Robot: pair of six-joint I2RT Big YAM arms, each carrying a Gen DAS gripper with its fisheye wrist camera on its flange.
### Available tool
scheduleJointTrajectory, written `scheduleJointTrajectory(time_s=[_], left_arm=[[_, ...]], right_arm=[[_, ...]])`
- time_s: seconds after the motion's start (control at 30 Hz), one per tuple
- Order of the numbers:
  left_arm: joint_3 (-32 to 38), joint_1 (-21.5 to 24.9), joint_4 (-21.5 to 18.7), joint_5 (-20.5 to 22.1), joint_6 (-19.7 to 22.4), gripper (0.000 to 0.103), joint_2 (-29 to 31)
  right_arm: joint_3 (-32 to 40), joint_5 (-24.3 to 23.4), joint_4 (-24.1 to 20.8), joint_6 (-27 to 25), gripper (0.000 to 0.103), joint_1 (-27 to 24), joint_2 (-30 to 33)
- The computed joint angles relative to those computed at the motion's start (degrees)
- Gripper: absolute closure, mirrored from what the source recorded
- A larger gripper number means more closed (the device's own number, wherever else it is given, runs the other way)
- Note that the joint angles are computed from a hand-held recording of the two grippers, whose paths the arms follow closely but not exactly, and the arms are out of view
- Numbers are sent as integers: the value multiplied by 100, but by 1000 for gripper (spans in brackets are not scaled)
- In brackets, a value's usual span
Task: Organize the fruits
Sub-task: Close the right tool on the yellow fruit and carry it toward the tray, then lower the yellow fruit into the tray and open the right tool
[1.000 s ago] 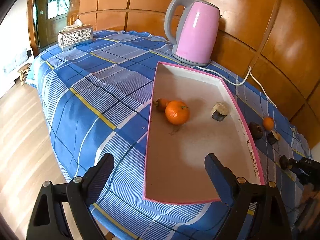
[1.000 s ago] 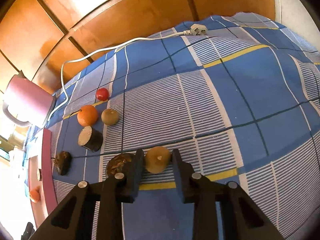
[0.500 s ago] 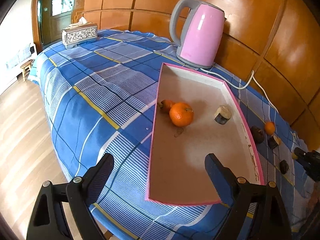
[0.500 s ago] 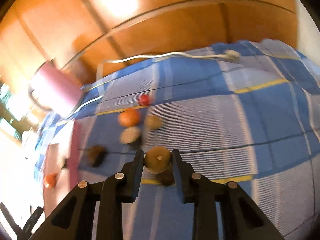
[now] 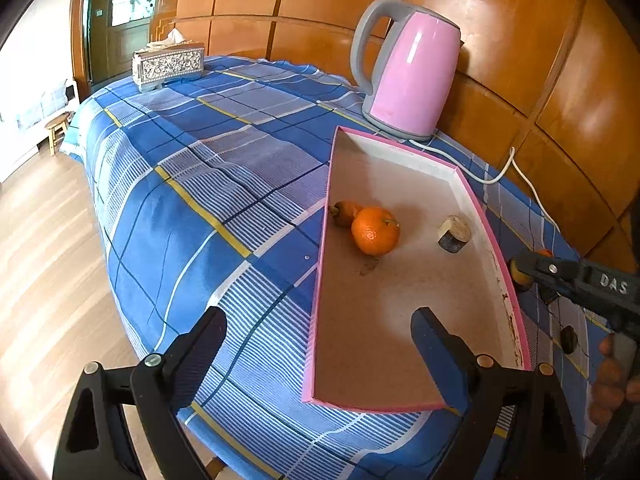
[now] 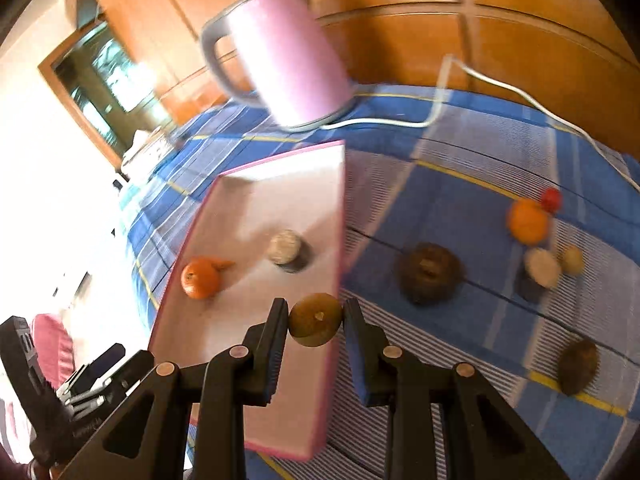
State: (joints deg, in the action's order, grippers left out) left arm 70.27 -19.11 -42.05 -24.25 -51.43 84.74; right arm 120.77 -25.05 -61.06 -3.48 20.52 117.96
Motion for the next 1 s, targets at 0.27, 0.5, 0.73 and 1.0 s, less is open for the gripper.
scheduleJointTrajectory(time_s=[0.27,0.5,0.73,1.0], left_arm=[[-27,24,-6,35,-68,9,-2],[-38,32,7,75,-99,9,-5],[-15,13,17,86,-60,9,6],[42,-46,11,65,29,9,30]], right_arm=[[441,109,-256,-81,74,323,290],[122,483,47,-144,67,387,98],[-750,1040,788,1,58,253,-455],[-1387,1561,1125,454,57,-126,-769]])
